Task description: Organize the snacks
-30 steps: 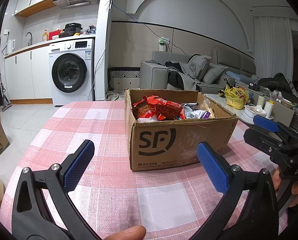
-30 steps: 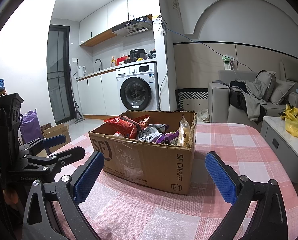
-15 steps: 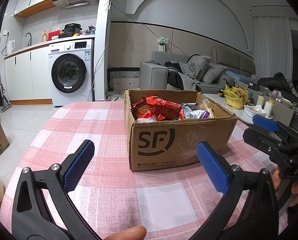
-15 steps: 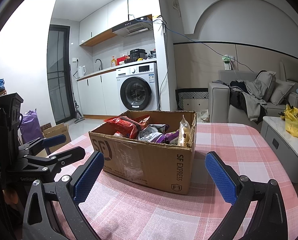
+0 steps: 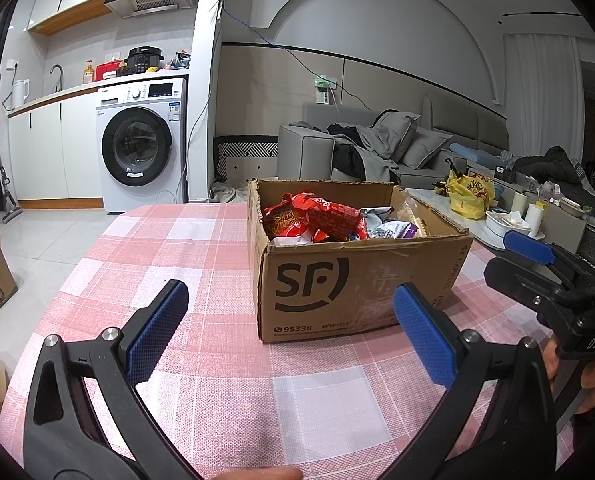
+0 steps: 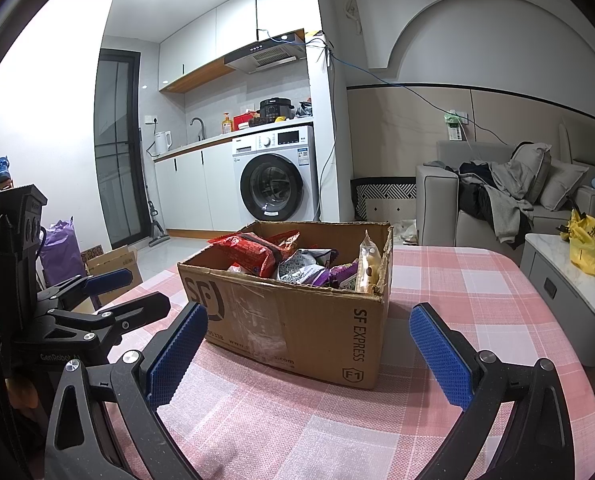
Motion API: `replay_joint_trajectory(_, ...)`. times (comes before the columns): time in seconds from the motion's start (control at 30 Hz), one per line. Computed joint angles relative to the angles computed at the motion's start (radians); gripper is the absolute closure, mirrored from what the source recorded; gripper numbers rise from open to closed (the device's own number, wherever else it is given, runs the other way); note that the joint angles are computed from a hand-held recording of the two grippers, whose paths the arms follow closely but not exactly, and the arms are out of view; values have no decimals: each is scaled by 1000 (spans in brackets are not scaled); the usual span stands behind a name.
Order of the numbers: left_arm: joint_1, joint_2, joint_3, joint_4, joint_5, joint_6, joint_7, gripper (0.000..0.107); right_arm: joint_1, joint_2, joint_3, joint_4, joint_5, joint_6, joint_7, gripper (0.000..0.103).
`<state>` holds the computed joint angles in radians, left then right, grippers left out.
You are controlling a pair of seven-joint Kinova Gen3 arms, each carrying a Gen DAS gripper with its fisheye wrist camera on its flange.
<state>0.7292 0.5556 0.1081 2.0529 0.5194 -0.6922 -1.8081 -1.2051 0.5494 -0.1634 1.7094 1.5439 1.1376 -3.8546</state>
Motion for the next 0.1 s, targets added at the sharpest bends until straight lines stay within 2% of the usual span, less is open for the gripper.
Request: replay_joint_trajectory(0.1,-1,2,3,-3,-8,-4,3,5,-1,1,0,-1,-1,1,0,0)
